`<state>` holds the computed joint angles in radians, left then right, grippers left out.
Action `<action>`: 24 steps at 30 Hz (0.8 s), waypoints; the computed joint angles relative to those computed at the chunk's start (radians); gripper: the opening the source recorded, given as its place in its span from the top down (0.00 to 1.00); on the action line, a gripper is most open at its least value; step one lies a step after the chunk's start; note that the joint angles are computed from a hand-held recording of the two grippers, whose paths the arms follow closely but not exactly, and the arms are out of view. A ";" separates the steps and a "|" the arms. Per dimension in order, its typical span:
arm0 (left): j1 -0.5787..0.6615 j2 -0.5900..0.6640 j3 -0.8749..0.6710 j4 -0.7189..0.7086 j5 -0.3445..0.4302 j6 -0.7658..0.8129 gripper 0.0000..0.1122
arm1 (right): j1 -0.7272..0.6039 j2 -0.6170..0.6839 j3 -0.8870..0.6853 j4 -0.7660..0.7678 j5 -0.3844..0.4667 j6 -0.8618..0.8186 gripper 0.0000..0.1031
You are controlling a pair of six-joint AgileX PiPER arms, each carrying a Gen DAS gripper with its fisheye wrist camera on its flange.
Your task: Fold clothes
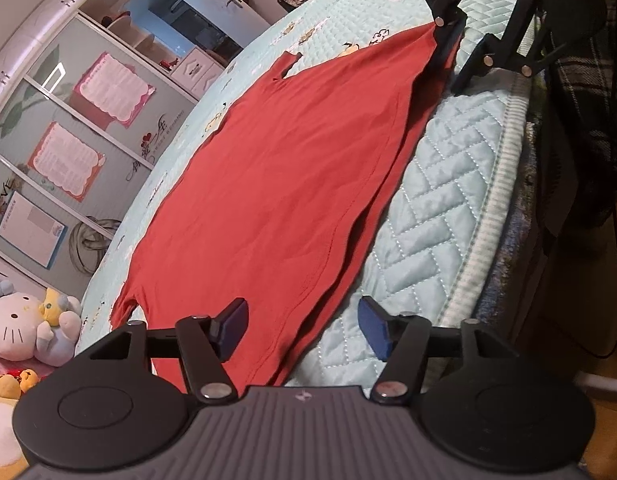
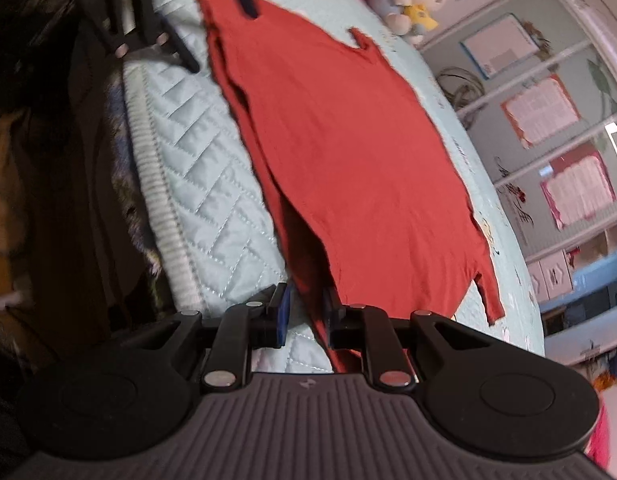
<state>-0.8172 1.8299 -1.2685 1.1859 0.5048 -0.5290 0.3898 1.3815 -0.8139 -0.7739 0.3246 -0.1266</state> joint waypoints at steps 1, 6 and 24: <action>0.001 0.000 -0.002 -0.007 0.000 0.002 0.42 | -0.001 0.009 -0.014 0.033 0.010 -0.048 0.83; -0.004 -0.002 -0.002 -0.008 0.006 0.004 0.42 | 0.003 0.048 -0.066 0.108 0.033 -0.131 0.83; 0.060 -0.001 -0.091 -0.684 -0.092 0.504 0.51 | 0.005 0.073 -0.085 0.220 -0.094 -0.122 0.63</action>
